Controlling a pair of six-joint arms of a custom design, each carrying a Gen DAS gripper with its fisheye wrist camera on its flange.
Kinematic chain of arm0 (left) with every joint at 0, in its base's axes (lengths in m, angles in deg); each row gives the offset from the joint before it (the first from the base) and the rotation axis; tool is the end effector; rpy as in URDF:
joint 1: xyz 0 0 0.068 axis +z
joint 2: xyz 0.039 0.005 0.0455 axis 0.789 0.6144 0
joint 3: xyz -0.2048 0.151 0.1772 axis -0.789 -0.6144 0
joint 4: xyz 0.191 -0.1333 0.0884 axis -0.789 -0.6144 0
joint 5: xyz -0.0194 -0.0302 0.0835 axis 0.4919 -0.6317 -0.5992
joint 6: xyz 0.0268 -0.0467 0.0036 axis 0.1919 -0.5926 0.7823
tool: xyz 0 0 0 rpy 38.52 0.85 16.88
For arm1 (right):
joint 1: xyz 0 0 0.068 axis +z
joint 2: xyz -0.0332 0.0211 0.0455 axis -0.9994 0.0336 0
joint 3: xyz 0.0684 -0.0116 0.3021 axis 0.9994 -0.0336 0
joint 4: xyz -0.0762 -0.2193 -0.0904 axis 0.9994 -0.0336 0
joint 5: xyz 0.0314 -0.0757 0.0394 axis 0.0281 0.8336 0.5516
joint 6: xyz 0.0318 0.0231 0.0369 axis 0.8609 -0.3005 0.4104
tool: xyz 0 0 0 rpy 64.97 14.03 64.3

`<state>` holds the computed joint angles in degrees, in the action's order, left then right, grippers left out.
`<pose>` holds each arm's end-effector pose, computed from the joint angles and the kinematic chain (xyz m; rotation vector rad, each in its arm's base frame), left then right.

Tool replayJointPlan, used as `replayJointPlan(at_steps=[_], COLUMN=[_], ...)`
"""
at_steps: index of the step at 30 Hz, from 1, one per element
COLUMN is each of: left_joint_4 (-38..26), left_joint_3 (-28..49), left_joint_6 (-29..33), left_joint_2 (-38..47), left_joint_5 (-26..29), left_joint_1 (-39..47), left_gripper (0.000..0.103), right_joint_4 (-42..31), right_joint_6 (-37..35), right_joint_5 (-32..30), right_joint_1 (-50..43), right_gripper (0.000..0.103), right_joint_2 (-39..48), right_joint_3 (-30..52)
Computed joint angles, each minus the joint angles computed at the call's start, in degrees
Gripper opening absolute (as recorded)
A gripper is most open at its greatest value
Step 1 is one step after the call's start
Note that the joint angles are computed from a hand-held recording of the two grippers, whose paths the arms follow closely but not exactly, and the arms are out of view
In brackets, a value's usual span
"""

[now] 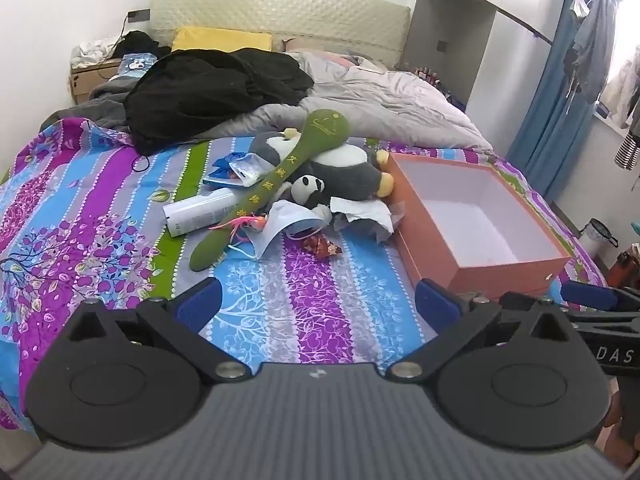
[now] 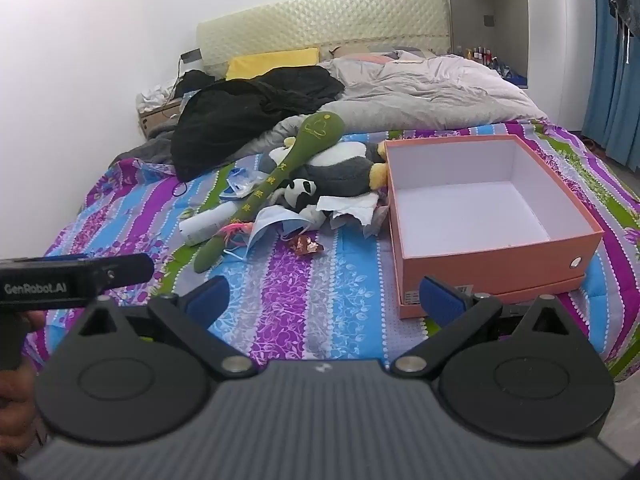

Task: Organize soft objects

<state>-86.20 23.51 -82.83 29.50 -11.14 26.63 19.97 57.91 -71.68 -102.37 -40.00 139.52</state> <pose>0.1891 -0.0908 0.3840 0.3157 2.2536 -0.3526 0.1258 -0.0250 0.3619 0.2687 2.1895 0.1282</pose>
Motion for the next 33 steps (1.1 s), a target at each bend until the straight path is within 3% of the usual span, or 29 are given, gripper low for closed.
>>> replayJointPlan(at_steps=[27, 33], left_joint_4=[-1.2, -1.2], left_joint_3=[2.0, 3.4], left_joint_6=[0.4, -0.5], left_joint_2=[1.1, 1.8], left_joint_5=[0.3, -1.5], left_joint_1=[0.0, -1.3], left_gripper=[0.103, 0.103], right_joint_4=[0.6, 0.8], right_joint_6=[0.7, 0.5], right_joint_5=[1.4, -2.2], right_joint_1=[1.4, -1.4], right_gripper=[0.103, 0.103], right_joint_2=[1.2, 2.2], right_joint_3=[0.0, 0.2])
